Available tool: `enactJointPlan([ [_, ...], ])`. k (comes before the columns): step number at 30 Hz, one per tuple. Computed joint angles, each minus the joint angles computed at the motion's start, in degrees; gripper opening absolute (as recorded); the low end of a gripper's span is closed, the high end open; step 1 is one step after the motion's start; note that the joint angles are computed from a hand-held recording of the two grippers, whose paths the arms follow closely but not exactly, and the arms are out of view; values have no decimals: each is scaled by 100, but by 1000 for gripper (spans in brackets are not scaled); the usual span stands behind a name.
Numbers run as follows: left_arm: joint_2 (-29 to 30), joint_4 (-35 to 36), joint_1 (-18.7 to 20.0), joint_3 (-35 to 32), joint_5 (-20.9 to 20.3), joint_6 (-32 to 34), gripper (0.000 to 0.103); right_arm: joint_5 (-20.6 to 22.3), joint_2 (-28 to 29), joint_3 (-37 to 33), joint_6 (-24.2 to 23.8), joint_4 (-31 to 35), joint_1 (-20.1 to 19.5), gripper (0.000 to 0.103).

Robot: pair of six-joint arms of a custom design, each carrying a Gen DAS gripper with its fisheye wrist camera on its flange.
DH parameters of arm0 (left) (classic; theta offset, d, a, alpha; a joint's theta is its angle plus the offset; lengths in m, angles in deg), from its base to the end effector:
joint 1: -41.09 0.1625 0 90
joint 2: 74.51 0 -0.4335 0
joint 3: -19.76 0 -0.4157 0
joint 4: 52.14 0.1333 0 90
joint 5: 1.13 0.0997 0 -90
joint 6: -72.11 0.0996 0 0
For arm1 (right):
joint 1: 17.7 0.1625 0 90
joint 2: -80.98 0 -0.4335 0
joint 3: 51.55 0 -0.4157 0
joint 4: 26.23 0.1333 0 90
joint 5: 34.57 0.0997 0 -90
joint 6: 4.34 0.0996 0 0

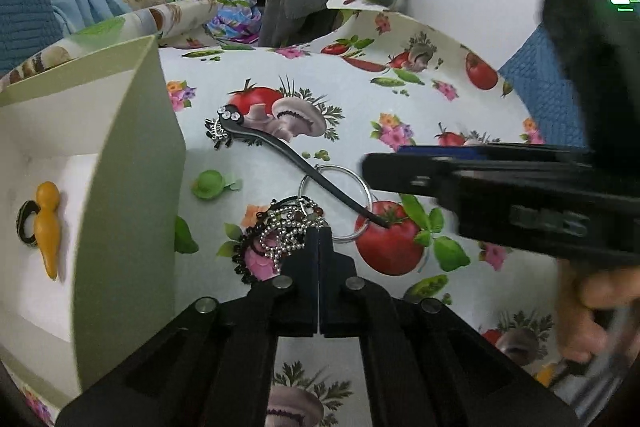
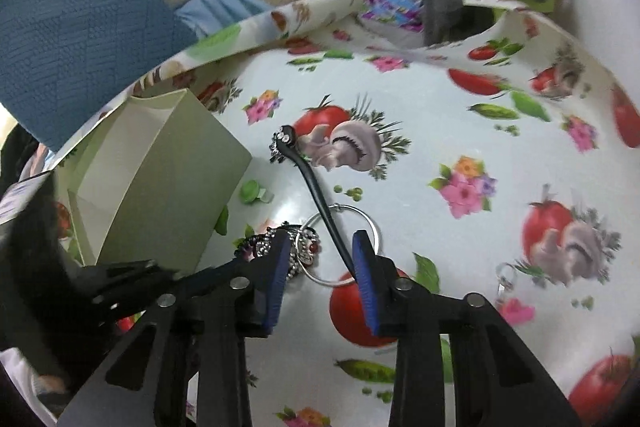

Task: Organize jewelry
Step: 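Grasp the silver chain bracelet with the left tool while the right tool grasps the black hairpin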

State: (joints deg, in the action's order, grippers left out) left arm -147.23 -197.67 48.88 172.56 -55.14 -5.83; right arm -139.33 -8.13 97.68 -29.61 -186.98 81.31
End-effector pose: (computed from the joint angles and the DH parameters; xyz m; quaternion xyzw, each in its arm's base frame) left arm -0.2292 -0.2250 0.0522 0.1003 0.9262 -0.2625 0.2512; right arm 0.1582 -0.3086 0.1592 0.2796 -0.9471 0.0729 0.1396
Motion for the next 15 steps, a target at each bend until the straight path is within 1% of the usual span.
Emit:
enactJointPlan([
  [2, -102, 149, -95, 14, -12, -81, 0, 38, 199, -109, -65, 120, -26, 28],
  [4, -117, 262, -124, 4, -41, -133, 0, -15, 382, -170, -95, 109, 4, 28],
  [8, -142, 393, -201, 43, -47, -257, 0, -548, 974, -282, -201, -264, 164, 28],
  [10, -128, 393, -129, 43, -111, -311, 0, -606, 1132, -336, -212, -273, 114, 25],
  [11, -103, 551, -116, -1, -103, -398, 0, -629, 1180, -343, -247, -301, 93, 22],
  [15, -32, 704, -70, -76, -104, -394, 0, -715, 1384, -359, -392, -355, 97, 19],
])
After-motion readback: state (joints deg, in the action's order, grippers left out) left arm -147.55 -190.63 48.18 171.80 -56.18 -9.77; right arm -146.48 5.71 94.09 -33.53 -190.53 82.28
